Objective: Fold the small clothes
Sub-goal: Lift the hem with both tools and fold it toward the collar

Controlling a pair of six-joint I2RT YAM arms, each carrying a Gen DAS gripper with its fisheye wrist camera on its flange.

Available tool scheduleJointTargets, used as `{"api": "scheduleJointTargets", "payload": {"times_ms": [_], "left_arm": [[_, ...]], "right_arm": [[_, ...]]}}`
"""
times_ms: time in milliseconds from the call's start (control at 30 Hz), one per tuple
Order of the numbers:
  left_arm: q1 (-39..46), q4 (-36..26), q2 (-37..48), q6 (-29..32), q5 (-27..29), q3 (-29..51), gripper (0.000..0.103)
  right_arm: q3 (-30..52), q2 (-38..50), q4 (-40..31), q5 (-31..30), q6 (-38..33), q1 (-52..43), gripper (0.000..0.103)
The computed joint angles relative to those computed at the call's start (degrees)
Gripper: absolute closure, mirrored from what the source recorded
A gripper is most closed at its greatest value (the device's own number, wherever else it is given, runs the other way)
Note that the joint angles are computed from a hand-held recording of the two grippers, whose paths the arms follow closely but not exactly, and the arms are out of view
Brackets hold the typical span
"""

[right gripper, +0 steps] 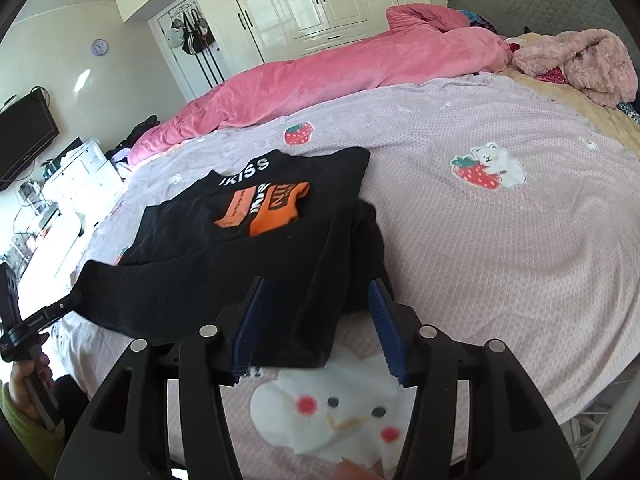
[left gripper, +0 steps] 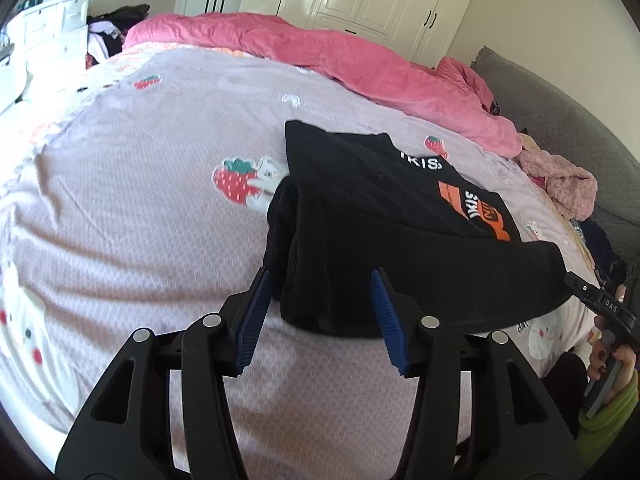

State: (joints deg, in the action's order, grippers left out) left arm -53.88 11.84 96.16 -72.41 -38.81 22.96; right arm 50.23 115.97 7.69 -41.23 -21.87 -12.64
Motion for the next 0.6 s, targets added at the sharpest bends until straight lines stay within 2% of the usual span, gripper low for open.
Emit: {"api": "scheduleJointTargets", "payload": {"times_ms": [167, 300, 400, 433, 467, 500, 567, 600], "left_arm": [[-1.7, 6.0, 1.8, -4.0, 0.9, -3.6, 0.054], [-0.6, 9.1, 1.2, -1.6, 1.1, -4.3, 0.054], [2.2, 11.9, 2.2, 1.5, 3.7, -3.8, 0.056], [3.4, 13.7, 2.9, 3.0, 5.0, -3.6, 0.063], [4.2, 13.6, 3.6, 3.9, 5.4, -2.7, 0.085], [4.6, 12.7, 4.0, 4.4, 5.3, -1.9, 0.101], [6.1, 12.5, 4.1, 5.8, 5.7, -1.1, 0.101], [6.9, 13.7, 3.6, 6.5, 6.2, -1.6, 0.101]], "right_arm": [[-1.9, 0.1, -0.8, 0.2, -2.0, 0.2, 0.050], [-1.5, 1.6, -0.2, 1.6, -1.2, 1.8, 0.050], [0.1, 3.1, -0.8, 1.9, -0.5, 2.8, 0.051], [0.7, 3.6, -1.0, 2.0, -0.3, 3.2, 0.061], [1.3, 4.1, -1.1, 2.3, -0.2, 3.5, 0.072], [1.5, 4.3, -0.9, 2.7, -0.1, 3.8, 0.077], [1.8, 4.7, 0.3, 3.4, 0.5, 4.2, 0.096], [2.1, 4.7, 0.4, 3.3, 0.9, 4.0, 0.096]]}}
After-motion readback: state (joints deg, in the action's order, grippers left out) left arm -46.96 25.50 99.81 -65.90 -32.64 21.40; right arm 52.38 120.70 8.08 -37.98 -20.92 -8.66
